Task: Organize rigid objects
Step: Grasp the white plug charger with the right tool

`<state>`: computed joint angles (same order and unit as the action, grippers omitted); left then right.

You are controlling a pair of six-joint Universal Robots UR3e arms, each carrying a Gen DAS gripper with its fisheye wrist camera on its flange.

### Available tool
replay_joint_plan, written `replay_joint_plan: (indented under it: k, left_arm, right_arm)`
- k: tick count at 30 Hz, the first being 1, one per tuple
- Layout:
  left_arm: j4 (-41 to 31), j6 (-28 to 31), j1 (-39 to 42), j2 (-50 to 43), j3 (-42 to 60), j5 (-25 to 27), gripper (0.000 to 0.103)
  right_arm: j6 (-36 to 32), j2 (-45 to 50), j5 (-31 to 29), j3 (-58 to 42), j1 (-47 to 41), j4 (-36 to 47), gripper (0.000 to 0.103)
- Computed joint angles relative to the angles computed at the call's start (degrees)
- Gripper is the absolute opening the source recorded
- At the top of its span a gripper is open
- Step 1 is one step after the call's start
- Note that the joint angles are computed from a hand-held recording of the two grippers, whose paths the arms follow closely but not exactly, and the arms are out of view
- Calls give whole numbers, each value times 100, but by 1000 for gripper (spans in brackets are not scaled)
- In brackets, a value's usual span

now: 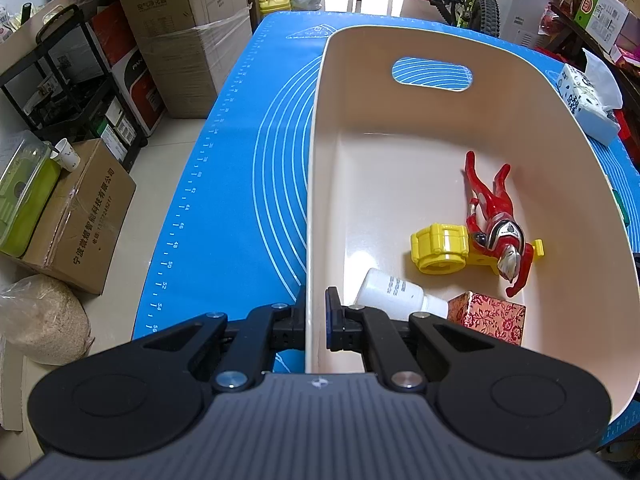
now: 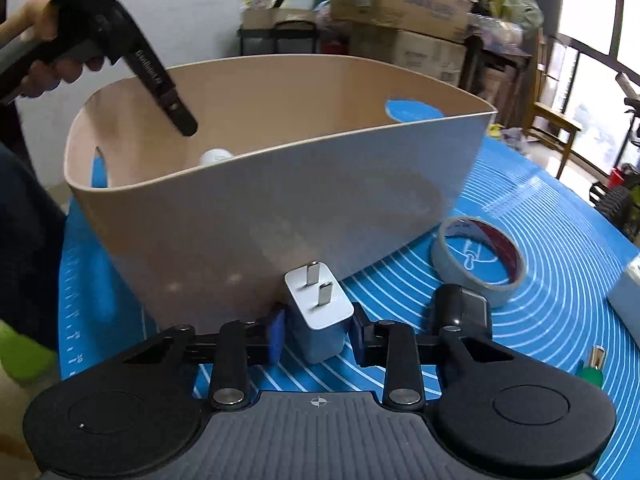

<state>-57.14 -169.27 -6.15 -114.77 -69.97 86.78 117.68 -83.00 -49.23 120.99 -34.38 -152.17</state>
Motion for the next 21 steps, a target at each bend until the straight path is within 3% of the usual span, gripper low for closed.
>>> replay_joint_plan:
  k: [4, 10, 21]
  left_arm:
    - [14, -8, -3, 4, -15, -1, 8]
    - [-11, -32, 9, 6, -7, -45, 8]
    - [-63, -29, -7, -14, 46, -47, 8]
  right_arm:
    - [76, -116, 46, -11, -4, 131, 32]
    - [622, -248, -143, 426, -10, -644, 32]
    - [2562, -473, -166, 1052, -301, -3092, 32]
